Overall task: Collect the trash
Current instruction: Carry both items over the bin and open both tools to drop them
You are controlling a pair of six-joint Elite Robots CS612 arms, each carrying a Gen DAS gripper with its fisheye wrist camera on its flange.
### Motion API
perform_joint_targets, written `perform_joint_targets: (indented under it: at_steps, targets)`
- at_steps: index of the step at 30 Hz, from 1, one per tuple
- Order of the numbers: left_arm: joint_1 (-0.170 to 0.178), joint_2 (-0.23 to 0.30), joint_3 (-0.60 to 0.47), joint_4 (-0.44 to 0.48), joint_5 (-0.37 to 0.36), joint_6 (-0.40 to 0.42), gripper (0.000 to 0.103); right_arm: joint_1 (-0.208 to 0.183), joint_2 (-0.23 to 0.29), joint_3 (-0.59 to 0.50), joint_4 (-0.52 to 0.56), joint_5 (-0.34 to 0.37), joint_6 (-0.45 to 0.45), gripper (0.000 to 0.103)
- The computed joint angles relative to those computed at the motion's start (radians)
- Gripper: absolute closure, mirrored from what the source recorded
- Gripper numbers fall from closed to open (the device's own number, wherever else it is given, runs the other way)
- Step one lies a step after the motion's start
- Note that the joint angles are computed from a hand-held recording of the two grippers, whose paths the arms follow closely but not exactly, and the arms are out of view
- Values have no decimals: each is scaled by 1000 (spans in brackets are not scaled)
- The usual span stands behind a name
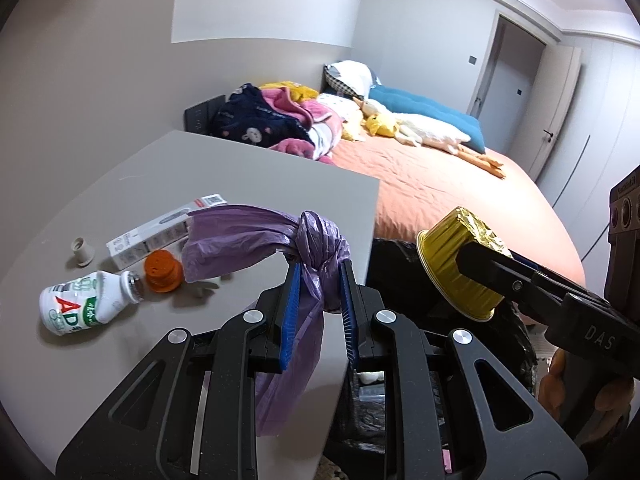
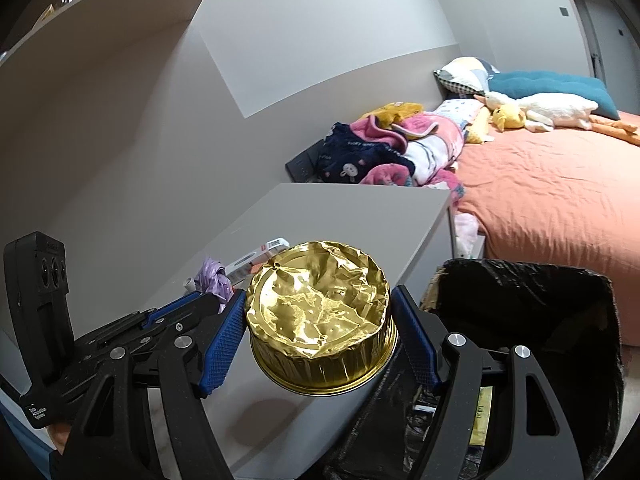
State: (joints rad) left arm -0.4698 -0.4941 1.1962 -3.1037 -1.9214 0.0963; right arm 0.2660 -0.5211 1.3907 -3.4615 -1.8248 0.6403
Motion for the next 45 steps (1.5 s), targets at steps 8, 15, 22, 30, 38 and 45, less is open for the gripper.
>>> perform_joint_targets:
  at_steps: [8, 15, 22, 30, 38, 45]
  targets:
    - [-19, -8, 12, 10, -28, 33, 84, -2, -27, 62, -30, -42, 18, 30]
    - [-41, -11, 17, 34, -59, 74, 84, -6, -49, 118, -45, -82, 44, 30]
    - [-62, -10, 17, 67, -86, 111, 84, -14, -68, 174, -60, -119, 83, 30]
    - [-84, 2, -6, 129, -130, 157, 84, -26, -91, 237, -49, -169, 142, 30]
    - [-104, 10, -22, 185, -161, 208, 84, -36, -105, 284, -47, -203, 189, 30]
    - [-113, 17, -30, 227, -167, 239, 84, -42, -106, 300, -41, -207, 220, 30]
